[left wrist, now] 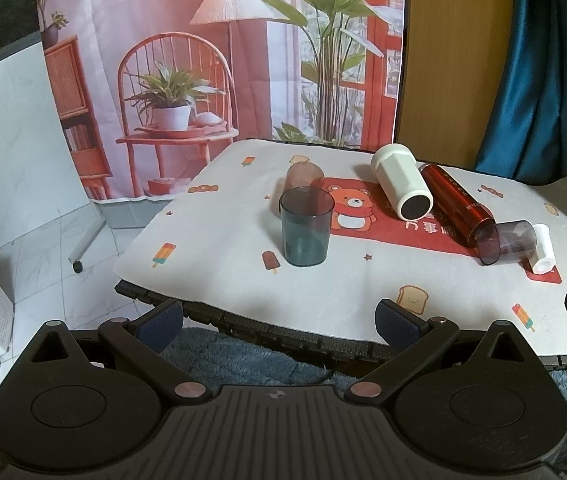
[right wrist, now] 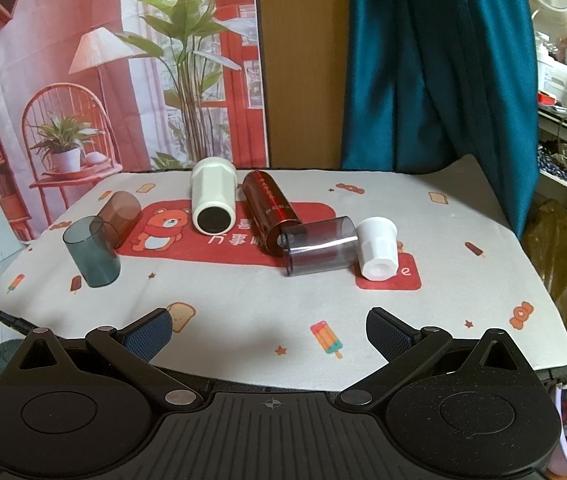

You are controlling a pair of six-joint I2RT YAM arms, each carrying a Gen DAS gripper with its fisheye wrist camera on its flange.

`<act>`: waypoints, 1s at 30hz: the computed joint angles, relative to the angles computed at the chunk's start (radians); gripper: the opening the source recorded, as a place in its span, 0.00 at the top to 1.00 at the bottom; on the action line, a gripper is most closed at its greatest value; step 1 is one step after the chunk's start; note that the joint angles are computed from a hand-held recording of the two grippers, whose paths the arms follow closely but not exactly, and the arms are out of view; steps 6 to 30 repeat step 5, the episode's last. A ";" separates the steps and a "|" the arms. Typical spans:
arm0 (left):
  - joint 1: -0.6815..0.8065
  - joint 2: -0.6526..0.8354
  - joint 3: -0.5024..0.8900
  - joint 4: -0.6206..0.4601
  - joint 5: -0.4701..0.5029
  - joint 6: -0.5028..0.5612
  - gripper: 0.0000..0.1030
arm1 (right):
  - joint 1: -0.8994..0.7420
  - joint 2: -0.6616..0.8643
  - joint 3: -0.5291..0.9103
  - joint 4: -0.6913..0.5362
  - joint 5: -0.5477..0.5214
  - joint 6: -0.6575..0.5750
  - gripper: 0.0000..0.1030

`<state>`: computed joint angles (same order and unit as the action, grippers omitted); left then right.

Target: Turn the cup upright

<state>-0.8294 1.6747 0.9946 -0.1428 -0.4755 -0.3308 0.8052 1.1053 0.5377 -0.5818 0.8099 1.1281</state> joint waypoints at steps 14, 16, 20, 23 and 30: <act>0.001 0.000 -0.002 0.004 0.000 0.000 0.00 | 0.001 0.001 0.000 -0.001 0.001 0.000 0.00; 0.001 0.000 -0.002 0.004 0.000 0.000 0.00 | 0.001 0.001 0.000 -0.001 0.001 0.000 0.00; 0.001 0.000 -0.002 0.004 0.000 0.000 0.00 | 0.001 0.001 0.000 -0.001 0.001 0.000 0.00; 0.001 0.000 -0.002 0.004 0.000 0.000 0.00 | 0.001 0.001 0.000 -0.001 0.001 0.000 0.00; 0.001 0.000 -0.002 0.004 0.000 0.000 0.00 | 0.001 0.001 0.000 -0.001 0.001 0.000 0.00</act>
